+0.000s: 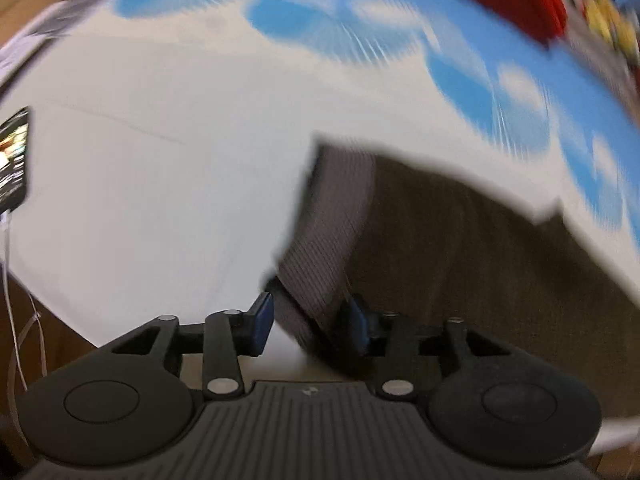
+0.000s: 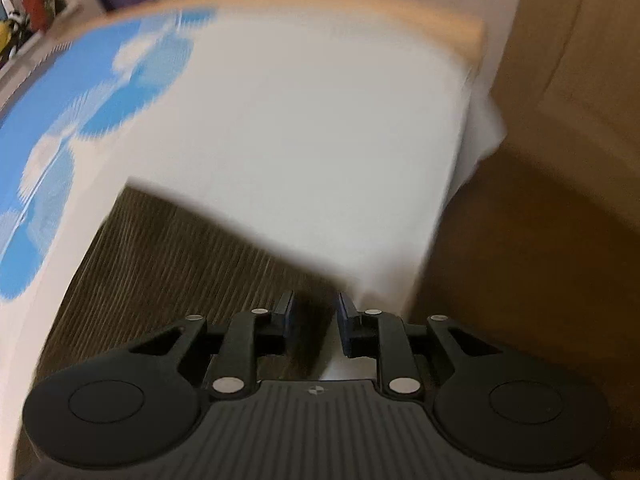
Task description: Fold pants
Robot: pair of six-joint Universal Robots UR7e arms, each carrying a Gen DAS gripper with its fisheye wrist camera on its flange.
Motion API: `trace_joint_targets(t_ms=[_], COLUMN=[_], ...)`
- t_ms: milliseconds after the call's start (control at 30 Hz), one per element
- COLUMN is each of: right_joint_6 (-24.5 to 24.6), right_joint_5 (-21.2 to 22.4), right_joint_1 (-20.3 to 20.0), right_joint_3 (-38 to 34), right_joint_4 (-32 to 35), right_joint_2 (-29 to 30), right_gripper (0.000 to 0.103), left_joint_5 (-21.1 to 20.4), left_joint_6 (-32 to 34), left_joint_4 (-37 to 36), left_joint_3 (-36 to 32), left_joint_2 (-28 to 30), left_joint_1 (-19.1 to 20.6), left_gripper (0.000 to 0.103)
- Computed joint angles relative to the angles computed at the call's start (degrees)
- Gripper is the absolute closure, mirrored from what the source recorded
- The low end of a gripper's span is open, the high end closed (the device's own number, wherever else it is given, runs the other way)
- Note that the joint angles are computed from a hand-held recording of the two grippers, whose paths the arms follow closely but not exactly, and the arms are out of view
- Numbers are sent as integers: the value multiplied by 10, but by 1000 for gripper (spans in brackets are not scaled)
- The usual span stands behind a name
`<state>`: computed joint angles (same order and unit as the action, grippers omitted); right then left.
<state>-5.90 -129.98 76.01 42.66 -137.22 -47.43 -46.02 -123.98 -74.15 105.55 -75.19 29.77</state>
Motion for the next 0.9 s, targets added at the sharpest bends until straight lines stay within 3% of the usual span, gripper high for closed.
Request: trace_joint_targets(t_ms=[67, 100, 167, 267, 433, 533, 600, 767, 900], right_joint_6=[-51, -69, -103, -166, -247, -287, -322, -414, -437], right_joint_5=[5, 29, 96, 206, 330, 381, 406, 432, 433], right_joint_1=[6, 9, 12, 20, 48, 69, 85, 128, 157], right_joint_3=[25, 39, 65, 109, 125, 136, 136, 157, 152], right_joint_4=[-91, -125, -157, -178, -100, -39, 6, 95, 186], right_joint_2=[-4, -10, -22, -42, -43, -45, -37, -27, -17], right_gripper=[80, 80, 80, 80, 80, 80, 80, 81, 80], left_joint_5=[48, 76, 113, 136, 135, 68, 9, 11, 13], left_joint_6=[-81, -99, -72, 38, 112, 120, 120, 135, 157], left_joint_4=[44, 62, 57, -15, -46, -50, -63, -85, -80], left_joint_3=[4, 4, 3, 7, -3, -10, -6, 11, 8], left_joint_2=[-12, -13, -7, 8, 38, 50, 47, 34, 37], left_joint_1=[-18, -26, -30, -17, 2, 24, 45, 46, 48], left_gripper=[58, 58, 61, 74, 79, 83, 99, 101, 101])
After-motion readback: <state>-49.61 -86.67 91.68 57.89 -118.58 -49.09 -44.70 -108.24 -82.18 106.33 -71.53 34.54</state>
